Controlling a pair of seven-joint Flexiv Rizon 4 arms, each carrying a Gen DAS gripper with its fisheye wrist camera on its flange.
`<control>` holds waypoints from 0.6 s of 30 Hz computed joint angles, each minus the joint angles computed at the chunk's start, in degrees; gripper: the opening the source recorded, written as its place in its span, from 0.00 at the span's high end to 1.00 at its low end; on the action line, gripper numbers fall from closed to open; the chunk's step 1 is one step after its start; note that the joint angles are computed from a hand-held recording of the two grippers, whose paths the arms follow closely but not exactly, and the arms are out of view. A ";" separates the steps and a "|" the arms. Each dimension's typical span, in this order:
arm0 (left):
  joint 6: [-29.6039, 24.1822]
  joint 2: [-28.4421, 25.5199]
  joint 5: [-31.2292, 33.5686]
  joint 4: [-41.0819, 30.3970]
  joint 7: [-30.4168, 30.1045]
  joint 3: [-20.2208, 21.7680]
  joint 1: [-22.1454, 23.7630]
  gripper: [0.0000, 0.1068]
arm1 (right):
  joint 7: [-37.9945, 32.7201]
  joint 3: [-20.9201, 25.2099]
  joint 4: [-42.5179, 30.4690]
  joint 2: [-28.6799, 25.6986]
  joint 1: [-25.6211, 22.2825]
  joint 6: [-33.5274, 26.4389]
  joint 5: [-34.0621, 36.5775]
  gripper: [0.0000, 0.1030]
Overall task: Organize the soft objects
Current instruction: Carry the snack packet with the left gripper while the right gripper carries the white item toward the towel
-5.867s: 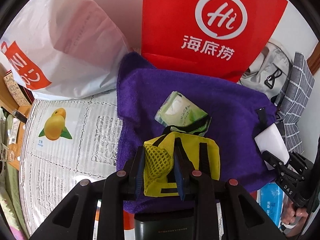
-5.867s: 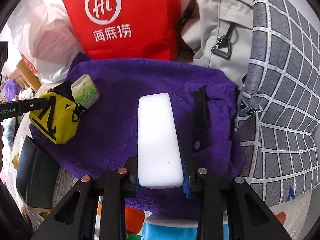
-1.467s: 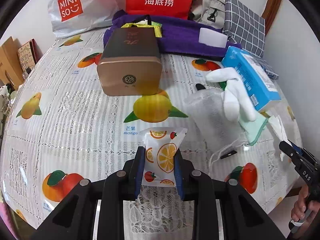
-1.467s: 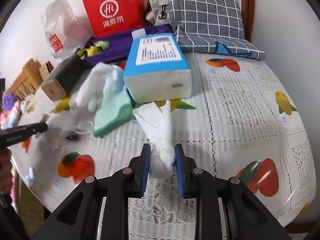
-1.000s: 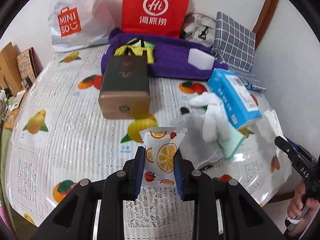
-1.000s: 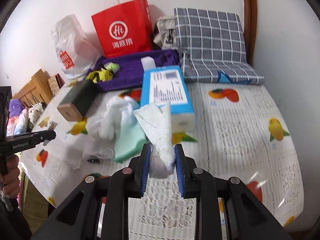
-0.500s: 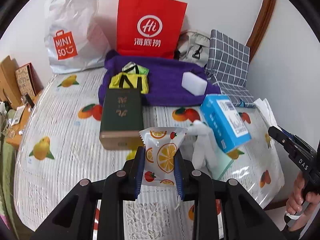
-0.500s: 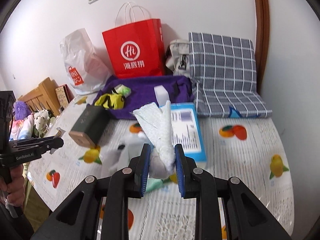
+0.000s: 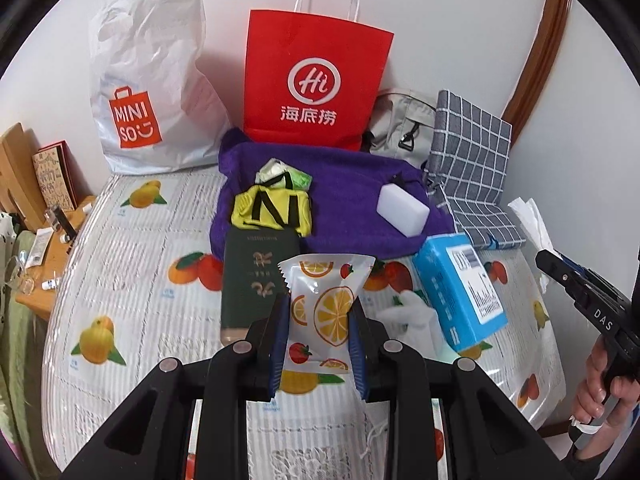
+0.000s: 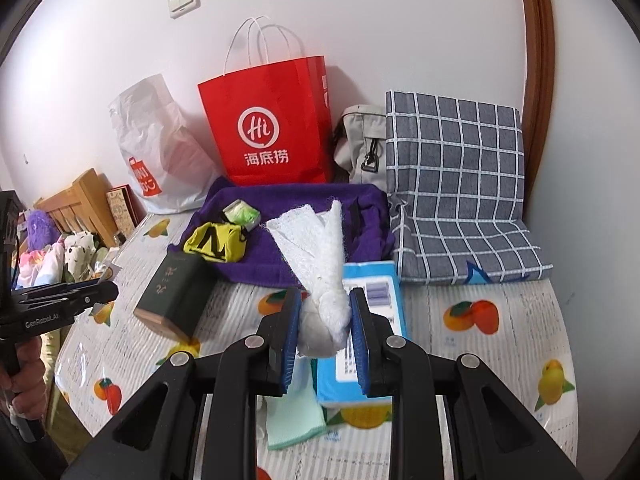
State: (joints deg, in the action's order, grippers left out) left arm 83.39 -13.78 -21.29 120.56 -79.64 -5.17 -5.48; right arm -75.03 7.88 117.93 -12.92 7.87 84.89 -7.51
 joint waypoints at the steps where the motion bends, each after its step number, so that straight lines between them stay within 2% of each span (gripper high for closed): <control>1: -0.13 -0.22 0.24 -0.49 -0.17 0.23 -0.02 0.76 | 0.31 -0.36 -0.53 -0.33 0.18 -0.21 -0.28 0.76; 14: -2.93 -4.51 3.45 -8.33 -2.81 1.98 0.11 0.76 | -0.37 -0.36 -8.73 -6.00 -0.67 -2.54 -0.14 0.76; 18: -4.26 -6.25 4.96 -11.25 -3.82 2.54 -0.20 0.76 | -3.07 2.10 -12.97 -8.84 -2.75 -4.44 2.61 0.76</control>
